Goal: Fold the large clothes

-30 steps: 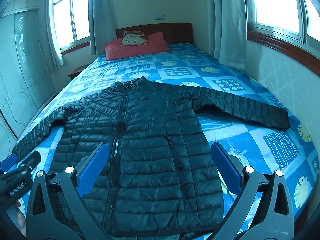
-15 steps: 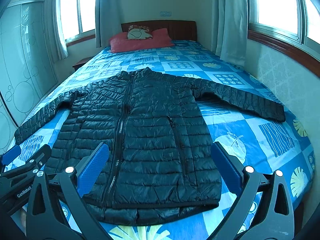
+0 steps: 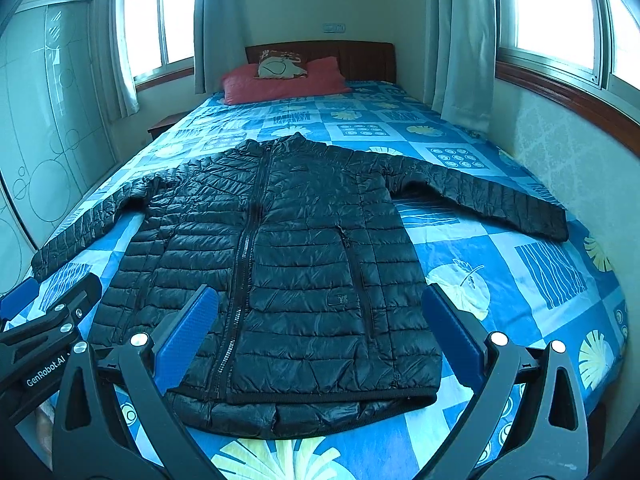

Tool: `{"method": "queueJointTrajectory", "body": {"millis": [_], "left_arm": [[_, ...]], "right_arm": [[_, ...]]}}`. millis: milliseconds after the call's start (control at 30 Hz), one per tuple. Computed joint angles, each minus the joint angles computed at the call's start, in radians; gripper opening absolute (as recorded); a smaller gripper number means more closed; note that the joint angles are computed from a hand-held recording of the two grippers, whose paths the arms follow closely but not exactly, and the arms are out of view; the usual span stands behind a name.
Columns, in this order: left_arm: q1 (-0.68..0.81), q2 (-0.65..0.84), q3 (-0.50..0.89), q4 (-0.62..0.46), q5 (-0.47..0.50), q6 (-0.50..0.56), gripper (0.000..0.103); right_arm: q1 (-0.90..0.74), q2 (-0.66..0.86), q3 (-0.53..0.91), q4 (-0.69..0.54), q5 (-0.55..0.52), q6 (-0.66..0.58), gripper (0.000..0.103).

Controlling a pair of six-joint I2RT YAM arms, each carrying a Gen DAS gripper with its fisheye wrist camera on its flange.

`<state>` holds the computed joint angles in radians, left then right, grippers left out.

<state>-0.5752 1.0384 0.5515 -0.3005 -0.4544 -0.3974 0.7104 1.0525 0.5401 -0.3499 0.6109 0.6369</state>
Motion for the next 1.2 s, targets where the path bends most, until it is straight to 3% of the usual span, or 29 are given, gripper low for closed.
{"method": "queueJointTrajectory", "body": {"millis": [400, 1200], "left_arm": [[-0.038, 0.010, -0.006, 0.017, -0.058, 0.007, 0.098], [0.006, -0.011, -0.021, 0.015, 0.030, 0.011, 0.098]], "right_arm": [[0.005, 0.008, -0.007, 0.007, -0.001, 0.005, 0.101], [0.000, -0.017, -0.020, -0.005, 0.004, 0.014, 0.101]]}}
